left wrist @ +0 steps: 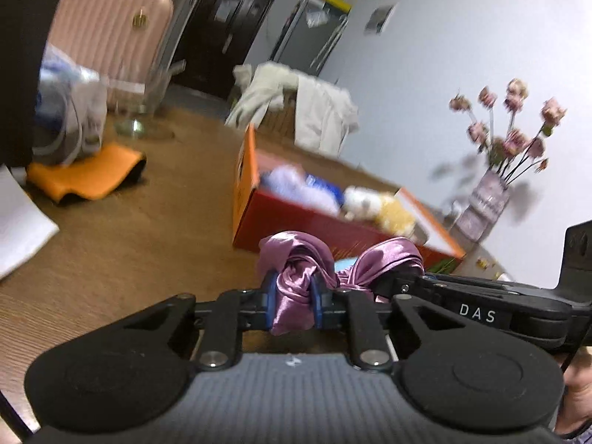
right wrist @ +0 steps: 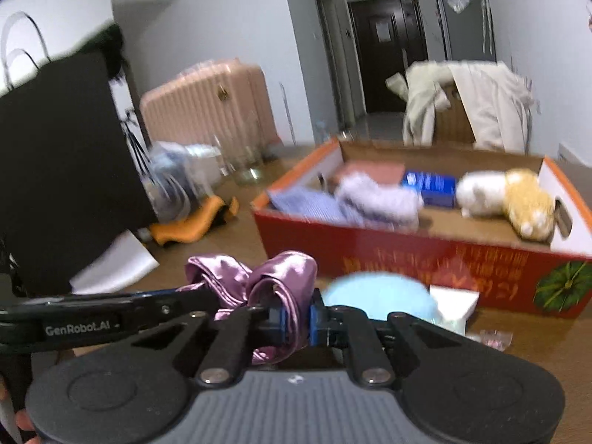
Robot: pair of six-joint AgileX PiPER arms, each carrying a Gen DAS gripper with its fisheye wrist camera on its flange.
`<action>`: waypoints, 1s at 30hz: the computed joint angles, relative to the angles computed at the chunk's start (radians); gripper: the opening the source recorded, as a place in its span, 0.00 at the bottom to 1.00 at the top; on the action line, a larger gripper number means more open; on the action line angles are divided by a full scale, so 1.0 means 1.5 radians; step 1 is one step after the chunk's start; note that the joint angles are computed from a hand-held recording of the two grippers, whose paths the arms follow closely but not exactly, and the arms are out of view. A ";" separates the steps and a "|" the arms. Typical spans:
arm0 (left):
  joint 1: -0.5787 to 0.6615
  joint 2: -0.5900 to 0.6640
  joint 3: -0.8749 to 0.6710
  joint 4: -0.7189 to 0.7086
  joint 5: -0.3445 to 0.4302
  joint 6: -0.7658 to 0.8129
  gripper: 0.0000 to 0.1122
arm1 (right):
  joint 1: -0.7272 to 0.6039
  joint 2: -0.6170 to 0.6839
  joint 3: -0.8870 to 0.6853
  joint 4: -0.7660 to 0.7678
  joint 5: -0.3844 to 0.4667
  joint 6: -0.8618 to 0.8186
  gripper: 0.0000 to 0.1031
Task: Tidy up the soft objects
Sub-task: 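Carry the pink scrunchie into the box and open the right tool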
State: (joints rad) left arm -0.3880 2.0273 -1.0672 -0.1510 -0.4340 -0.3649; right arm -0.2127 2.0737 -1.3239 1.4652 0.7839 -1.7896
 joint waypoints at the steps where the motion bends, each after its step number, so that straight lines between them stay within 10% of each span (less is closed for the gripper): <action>1: -0.011 -0.019 0.019 -0.026 -0.013 0.028 0.17 | -0.010 -0.018 0.021 0.014 0.014 -0.023 0.11; 22: -0.241 -0.093 0.036 -0.371 -0.017 0.361 0.17 | -0.294 -0.110 0.183 -0.015 0.224 -0.134 0.11; 30: -0.158 -0.025 -0.134 -0.266 0.113 0.320 0.17 | -0.257 -0.047 0.042 -0.008 0.207 -0.074 0.11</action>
